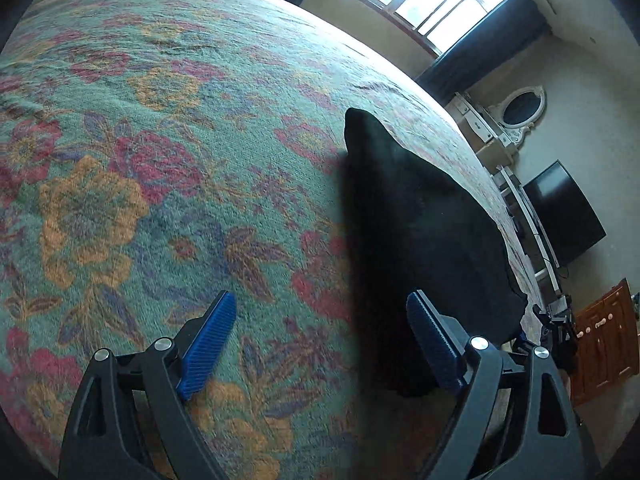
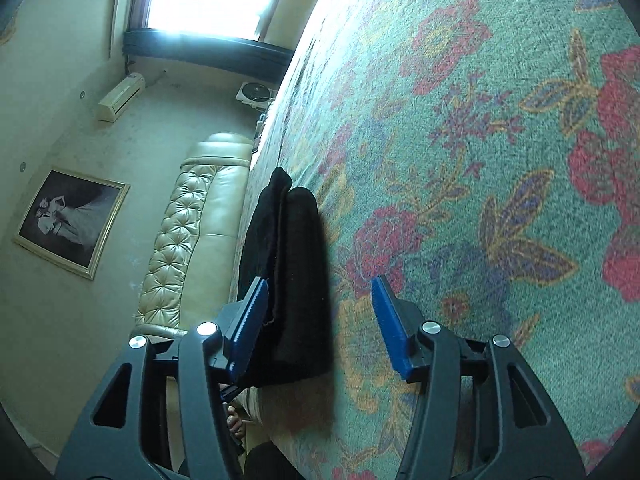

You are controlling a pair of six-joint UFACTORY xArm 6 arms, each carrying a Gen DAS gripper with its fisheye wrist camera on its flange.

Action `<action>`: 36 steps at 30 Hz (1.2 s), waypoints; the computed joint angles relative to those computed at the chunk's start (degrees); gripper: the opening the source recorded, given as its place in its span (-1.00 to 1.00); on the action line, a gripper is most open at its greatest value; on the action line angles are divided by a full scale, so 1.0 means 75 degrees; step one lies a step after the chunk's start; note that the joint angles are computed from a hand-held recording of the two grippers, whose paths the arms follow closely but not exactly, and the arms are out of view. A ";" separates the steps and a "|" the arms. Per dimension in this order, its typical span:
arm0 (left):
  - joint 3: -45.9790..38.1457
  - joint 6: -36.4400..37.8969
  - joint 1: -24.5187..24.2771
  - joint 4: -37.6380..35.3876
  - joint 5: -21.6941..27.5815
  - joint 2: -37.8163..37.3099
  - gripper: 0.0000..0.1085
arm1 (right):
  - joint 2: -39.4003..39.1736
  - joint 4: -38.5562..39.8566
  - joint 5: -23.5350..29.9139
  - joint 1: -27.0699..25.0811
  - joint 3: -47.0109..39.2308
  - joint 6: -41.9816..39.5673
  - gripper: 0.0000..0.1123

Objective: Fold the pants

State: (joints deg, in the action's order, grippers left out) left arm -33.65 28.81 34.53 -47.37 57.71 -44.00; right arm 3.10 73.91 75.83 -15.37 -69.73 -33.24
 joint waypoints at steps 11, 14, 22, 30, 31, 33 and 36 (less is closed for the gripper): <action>0.0710 -0.1395 -0.0368 0.0945 -0.0049 -0.1320 0.58 | -0.1995 -0.0857 -0.0976 0.0386 0.1673 -0.0300 0.40; 0.0973 -0.1848 -0.0790 0.1693 -0.0087 -0.1914 0.58 | -0.2411 -0.1377 -0.1191 0.0568 0.1885 -0.0170 0.42; 0.1364 -0.3804 -0.2459 0.3805 -0.0791 -0.2887 0.58 | -0.3939 -0.3314 -0.3015 0.1645 0.2884 0.0791 0.46; 0.1579 -0.5783 -0.4233 0.5727 -0.1062 -0.3588 0.58 | -0.5091 -0.6331 -0.4419 0.3494 0.3734 0.2068 0.59; 0.1606 -0.6018 -0.4446 0.5919 -0.1084 -0.3660 0.58 | -0.5216 -0.6557 -0.4508 0.3621 0.3826 0.2187 0.59; 0.1604 -0.6487 -0.4828 0.6364 -0.1063 -0.3732 0.58 | -0.5257 -0.6821 -0.4706 0.3813 0.3904 0.2266 0.59; 0.1645 -0.6880 -0.5208 0.6700 -0.1074 -0.3813 0.58 | -0.5327 -0.7085 -0.4813 0.3925 0.3957 0.2413 0.59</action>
State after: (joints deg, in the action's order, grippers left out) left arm -21.32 -22.79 -4.53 2.88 49.65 -72.60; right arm -36.85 20.77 39.73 14.06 -40.05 -15.14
